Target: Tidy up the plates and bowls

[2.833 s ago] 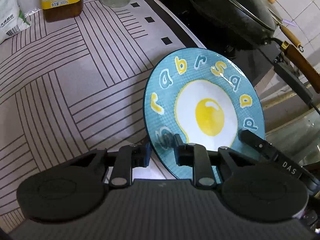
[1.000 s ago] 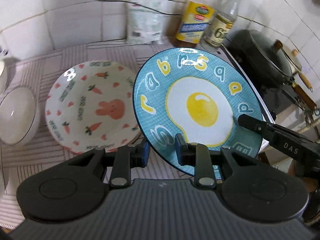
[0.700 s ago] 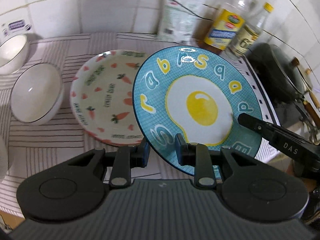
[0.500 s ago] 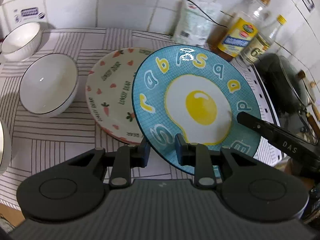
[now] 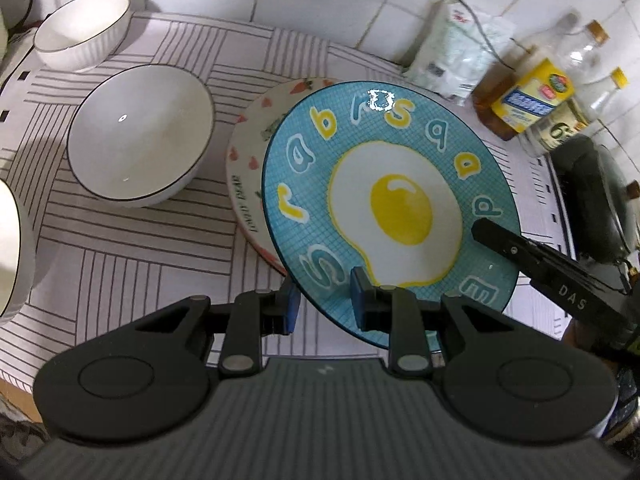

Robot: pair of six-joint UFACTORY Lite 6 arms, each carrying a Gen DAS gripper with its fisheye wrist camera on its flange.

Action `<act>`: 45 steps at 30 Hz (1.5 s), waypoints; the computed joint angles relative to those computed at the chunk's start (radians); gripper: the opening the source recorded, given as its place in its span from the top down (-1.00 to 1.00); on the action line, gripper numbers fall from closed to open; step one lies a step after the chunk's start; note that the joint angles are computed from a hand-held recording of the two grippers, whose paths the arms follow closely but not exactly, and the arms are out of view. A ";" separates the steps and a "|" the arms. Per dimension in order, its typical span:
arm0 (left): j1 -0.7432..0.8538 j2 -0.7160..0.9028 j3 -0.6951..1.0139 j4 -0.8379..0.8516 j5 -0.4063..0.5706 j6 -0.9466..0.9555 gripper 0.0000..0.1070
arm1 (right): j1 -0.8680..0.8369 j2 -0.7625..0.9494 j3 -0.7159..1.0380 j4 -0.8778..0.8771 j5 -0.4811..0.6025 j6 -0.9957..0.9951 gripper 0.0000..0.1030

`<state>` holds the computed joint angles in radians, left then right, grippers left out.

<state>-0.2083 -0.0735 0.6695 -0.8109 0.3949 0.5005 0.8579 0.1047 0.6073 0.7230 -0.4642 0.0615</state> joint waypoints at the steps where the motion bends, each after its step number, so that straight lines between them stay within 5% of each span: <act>1: 0.008 0.013 0.005 -0.006 0.001 0.006 0.55 | -0.009 0.020 0.014 -0.028 0.006 0.017 0.57; 8: 0.051 0.128 0.096 0.052 0.060 -0.043 0.53 | -0.051 0.138 0.121 -0.110 0.047 0.047 0.58; 21: 0.055 0.253 0.216 0.115 0.114 -0.155 0.49 | -0.032 0.255 0.319 0.411 0.105 -0.529 0.57; 31: 0.050 0.278 0.224 0.123 0.091 -0.201 0.46 | 0.015 0.325 0.420 0.685 0.033 -0.862 0.50; 35: 0.039 0.286 0.222 0.134 0.076 -0.243 0.46 | 0.057 0.371 0.478 0.816 -0.028 -1.023 0.33; 45: 0.010 0.285 0.214 0.196 0.054 -0.314 0.47 | 0.095 0.412 0.506 0.871 -0.108 -1.023 0.32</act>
<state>-0.1979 0.2112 0.8834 -0.6150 0.4486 0.1860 0.9531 0.5171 1.1135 1.5938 -0.5717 -0.9619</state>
